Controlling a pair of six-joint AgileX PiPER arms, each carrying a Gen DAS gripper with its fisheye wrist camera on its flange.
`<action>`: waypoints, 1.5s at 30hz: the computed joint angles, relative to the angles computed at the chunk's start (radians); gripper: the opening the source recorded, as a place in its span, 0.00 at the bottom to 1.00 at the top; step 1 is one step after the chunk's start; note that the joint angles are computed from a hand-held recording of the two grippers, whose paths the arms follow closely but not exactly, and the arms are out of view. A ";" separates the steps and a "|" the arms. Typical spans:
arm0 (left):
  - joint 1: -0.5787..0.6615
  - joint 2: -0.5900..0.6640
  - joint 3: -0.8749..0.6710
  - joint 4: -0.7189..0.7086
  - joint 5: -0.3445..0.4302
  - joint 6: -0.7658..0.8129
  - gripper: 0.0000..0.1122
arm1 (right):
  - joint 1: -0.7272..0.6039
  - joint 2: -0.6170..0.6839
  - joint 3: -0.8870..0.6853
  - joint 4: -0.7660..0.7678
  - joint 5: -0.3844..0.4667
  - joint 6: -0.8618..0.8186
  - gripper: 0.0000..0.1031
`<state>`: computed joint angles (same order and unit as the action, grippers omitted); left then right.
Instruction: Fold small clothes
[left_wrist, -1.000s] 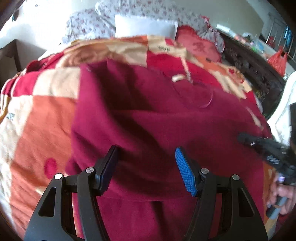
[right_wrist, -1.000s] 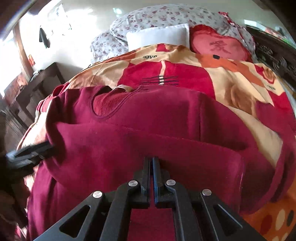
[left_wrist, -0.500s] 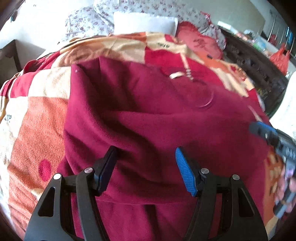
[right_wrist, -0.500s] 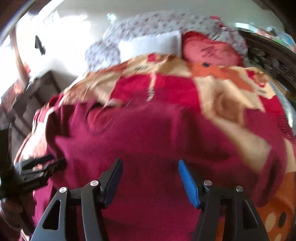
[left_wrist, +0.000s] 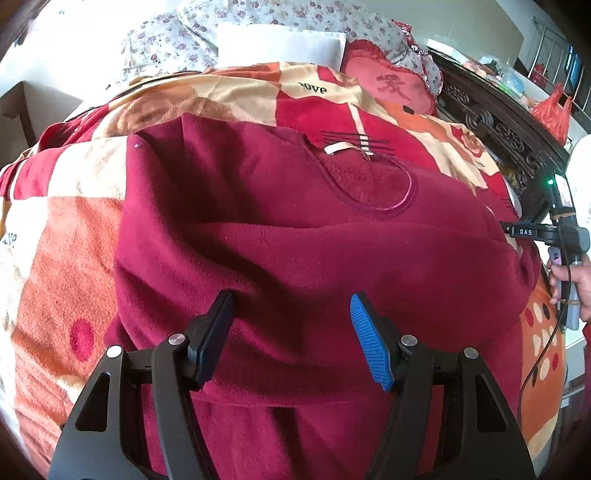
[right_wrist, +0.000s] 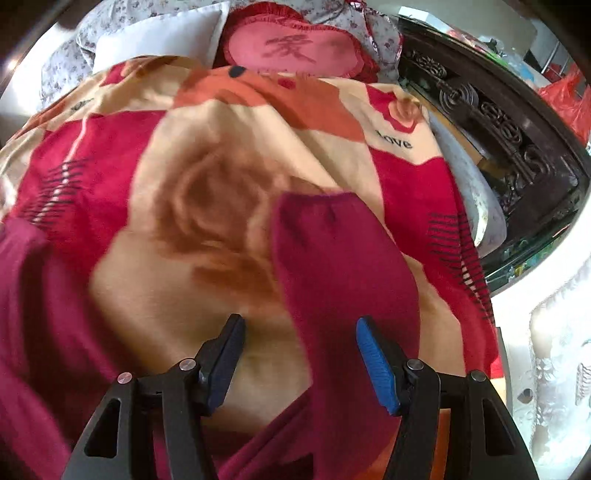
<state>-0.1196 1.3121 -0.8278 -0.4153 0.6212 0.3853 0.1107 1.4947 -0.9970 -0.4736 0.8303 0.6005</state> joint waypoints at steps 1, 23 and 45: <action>0.000 0.004 -0.002 0.001 0.001 -0.001 0.57 | -0.016 -0.010 0.020 -0.029 -0.024 0.021 0.42; 0.262 -0.122 -0.093 -0.176 0.182 0.225 0.57 | -0.308 -0.565 -0.105 1.405 0.159 -1.191 0.07; 0.669 -0.076 -0.127 -0.352 0.382 0.568 0.59 | 0.418 0.270 -0.568 0.794 -0.055 -0.560 0.09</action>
<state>0.5490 1.2361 -0.9549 -0.7670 1.0029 0.9538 0.5283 1.7646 -1.5648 0.3201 0.7751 0.0408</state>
